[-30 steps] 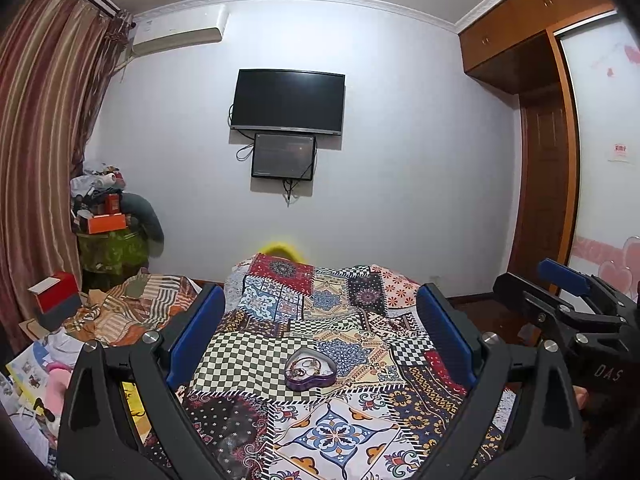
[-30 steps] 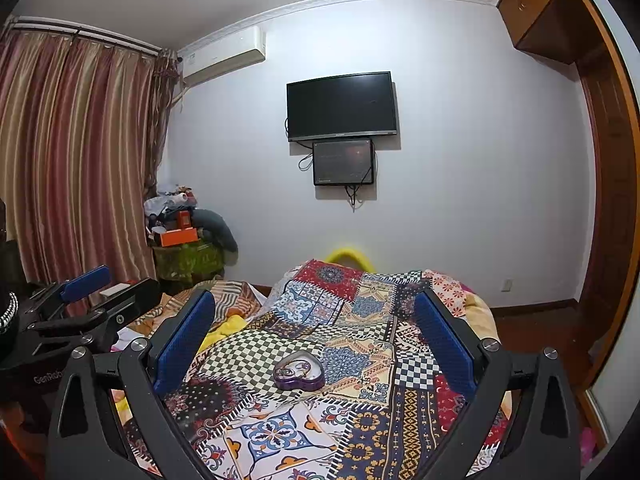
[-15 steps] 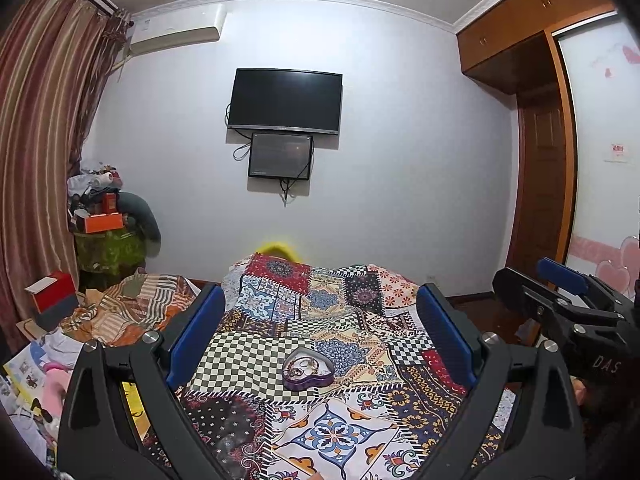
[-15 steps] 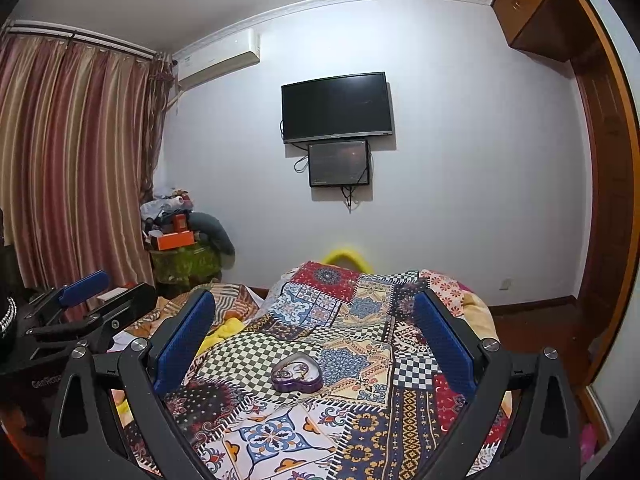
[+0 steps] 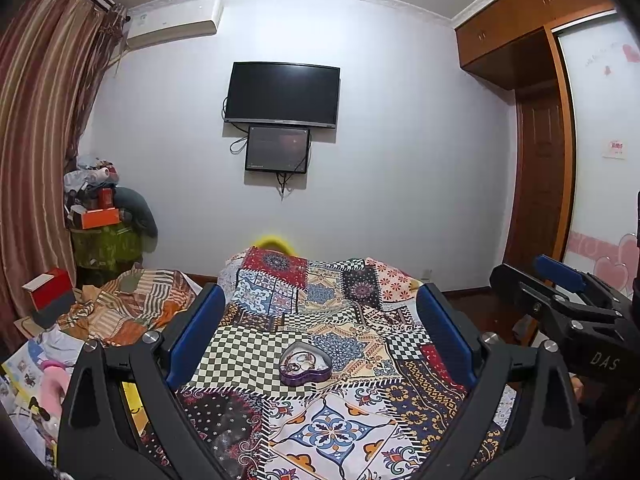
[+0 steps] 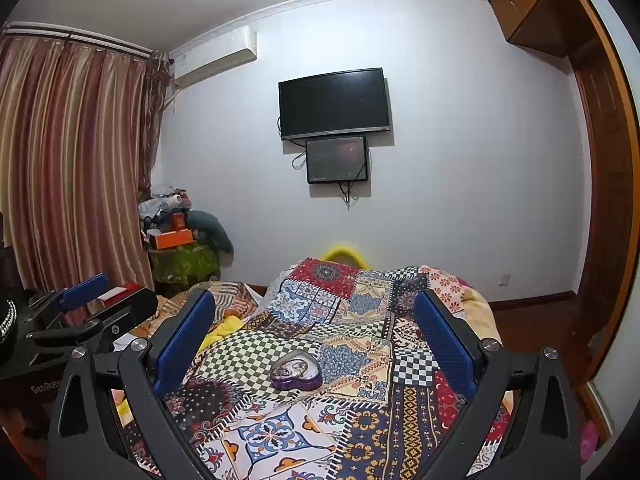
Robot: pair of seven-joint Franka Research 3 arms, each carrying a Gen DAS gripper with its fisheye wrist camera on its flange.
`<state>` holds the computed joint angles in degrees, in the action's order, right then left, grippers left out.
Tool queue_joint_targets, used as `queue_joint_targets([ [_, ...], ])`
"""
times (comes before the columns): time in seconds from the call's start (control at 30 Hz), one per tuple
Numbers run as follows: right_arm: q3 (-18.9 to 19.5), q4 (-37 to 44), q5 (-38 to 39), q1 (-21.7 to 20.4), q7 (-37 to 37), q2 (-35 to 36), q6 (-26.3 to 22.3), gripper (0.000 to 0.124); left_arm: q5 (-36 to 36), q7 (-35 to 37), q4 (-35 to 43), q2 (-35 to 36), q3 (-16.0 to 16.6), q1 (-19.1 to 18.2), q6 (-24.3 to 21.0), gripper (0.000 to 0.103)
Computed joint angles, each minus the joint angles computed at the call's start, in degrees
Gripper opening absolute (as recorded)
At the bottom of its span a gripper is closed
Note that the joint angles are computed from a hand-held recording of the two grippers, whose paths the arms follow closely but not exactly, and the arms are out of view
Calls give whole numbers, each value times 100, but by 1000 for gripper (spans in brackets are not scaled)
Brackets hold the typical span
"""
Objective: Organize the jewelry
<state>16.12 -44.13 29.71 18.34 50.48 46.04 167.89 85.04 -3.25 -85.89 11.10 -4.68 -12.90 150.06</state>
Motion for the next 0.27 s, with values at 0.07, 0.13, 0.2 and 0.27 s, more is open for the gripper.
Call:
queue_joint_targets([
  [0.07,-31,26,-20,10,45,17,-34,99,-6,12,14,19,2,2,11,97],
  [0.13,-76,127,-64,31,118,79,-102,99,-11,33,23,33,6,-4,-11,97],
  [0.2,-115,216,-110,48,184,138,-162,99,-22,56,47,64,12,-11,-23,97],
  [0.27,-145,319,-152,60,242,207,-224,99,-54,87,58,85,22,-9,-21,97],
])
